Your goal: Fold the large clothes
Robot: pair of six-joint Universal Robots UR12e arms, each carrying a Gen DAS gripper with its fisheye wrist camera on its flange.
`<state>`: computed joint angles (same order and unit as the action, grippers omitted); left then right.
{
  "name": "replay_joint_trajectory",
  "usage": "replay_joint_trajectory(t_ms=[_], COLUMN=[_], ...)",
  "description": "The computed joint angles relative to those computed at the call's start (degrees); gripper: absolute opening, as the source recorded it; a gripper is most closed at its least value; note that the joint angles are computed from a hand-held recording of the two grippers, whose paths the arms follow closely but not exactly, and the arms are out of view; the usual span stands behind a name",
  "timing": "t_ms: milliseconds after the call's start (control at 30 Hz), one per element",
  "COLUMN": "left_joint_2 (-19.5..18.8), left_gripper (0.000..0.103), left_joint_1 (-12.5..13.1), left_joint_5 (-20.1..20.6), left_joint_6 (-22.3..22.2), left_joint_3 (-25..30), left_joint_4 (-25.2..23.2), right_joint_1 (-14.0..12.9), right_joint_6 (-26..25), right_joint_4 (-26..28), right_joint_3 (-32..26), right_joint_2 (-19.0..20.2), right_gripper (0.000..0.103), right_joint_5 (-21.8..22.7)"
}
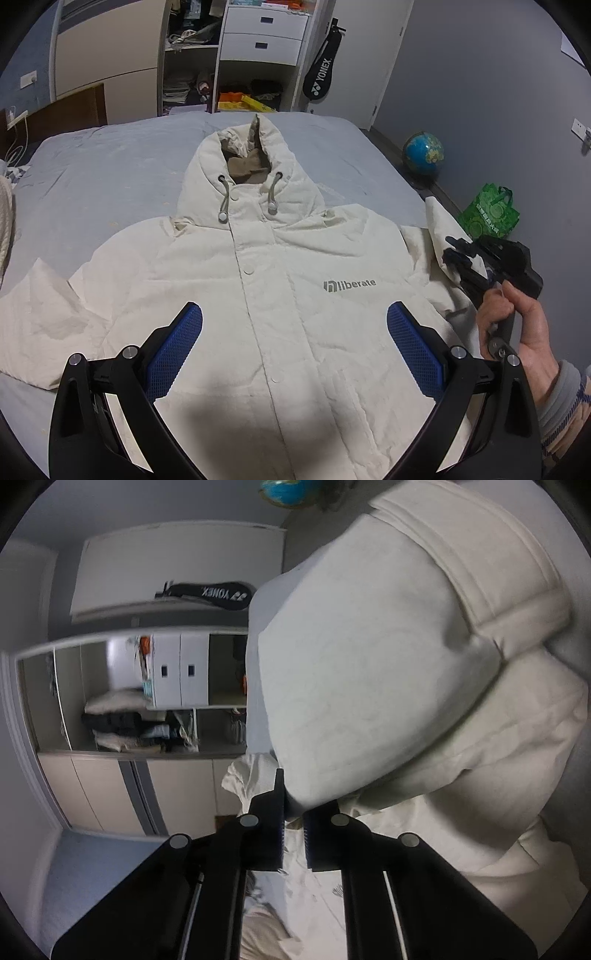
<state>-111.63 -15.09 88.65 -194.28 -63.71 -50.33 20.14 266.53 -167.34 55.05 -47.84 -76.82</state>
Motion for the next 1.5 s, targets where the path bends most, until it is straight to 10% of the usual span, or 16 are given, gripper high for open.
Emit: replay_joint_trajectory(t_ms=[300,667,800,867,1000,1233,1500], left_joint_2=[0.31,1.07,1.05,0.99,0.66,-0.31,-2.35], left_gripper=[0.097,0.097,0.096,0.097,0.097,0.097,0.096], left_joint_1=[0.58,1.49,1.71,1.75,1.61,0.16,-3.31], left_joint_5=[1.24,2.28,2.69,2.89,3.27,4.23,3.03], left_joint_6=[-1.86,-4.2,-4.47,-4.55,-4.43,-0.87,11.93], left_joint_3=[-0.06,-0.64,-0.37,-0.26,0.07,-0.03,-1.12], left_joint_4=[0.79,1.0,-0.58,-1.32,-2.45,-3.71,-0.63], right_joint_1=[1.18,6.84,7.89,7.49,6.48,4.18,2.23], right_joint_6=[-20.31,-51.51,-55.11,-53.4,-47.34,-35.49,-22.61], right_joint_4=[11.91,46.56,57.96,56.37,45.31,28.77,17.43], right_joint_3=[-9.46,-33.4,-39.16,-32.88,-20.62,-3.34,4.03], right_joint_2=[2.35,12.04,14.77,11.89,5.46,-4.18,-6.54], right_gripper=[0.003,0.002,0.004,0.009,0.058,0.059,0.061], right_joint_5=[11.48,17.76,17.1,18.82,18.7,10.3,6.37])
